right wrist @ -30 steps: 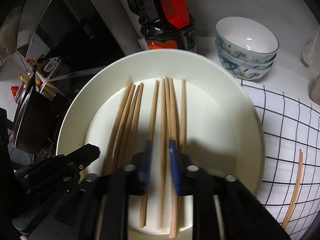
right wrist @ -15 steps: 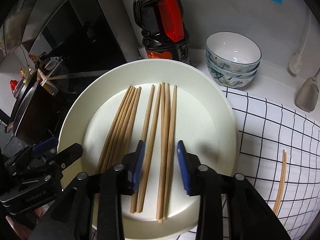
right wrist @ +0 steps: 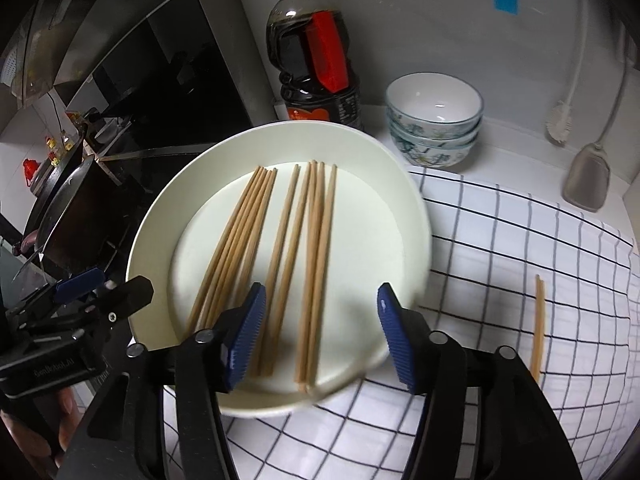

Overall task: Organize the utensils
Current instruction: 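Move both open tools back over the last two chopsticks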

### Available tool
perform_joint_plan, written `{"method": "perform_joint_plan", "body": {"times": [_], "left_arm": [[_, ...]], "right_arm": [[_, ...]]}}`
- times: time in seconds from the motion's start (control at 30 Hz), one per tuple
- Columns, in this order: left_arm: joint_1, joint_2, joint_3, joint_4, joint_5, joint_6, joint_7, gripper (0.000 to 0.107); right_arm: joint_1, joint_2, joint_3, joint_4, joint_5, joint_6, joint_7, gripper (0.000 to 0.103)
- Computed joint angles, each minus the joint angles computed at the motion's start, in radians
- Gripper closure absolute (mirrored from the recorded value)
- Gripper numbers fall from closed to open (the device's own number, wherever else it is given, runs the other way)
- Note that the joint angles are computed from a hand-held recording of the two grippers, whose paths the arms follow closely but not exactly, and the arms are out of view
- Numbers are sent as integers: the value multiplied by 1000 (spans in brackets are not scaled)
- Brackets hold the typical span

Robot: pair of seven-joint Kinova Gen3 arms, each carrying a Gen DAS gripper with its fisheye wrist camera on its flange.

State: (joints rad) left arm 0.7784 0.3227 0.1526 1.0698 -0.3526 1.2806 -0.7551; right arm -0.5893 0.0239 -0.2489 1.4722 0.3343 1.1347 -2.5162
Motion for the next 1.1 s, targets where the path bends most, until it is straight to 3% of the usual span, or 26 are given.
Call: {"method": "perform_joint_plan", "body": {"times": [0.33, 0.83, 1.1], "left_arm": [[76, 19, 16, -61, -14, 32, 1, 15], [243, 111, 21, -170, 15, -11, -51, 13], [308, 196, -4, -258, 44, 40, -94, 13]], "right_arm": [[43, -150, -52, 126, 9, 42, -69, 42], [241, -411, -158, 351, -34, 162, -110, 39], [327, -506, -152, 531, -124, 103, -92, 39]]}}
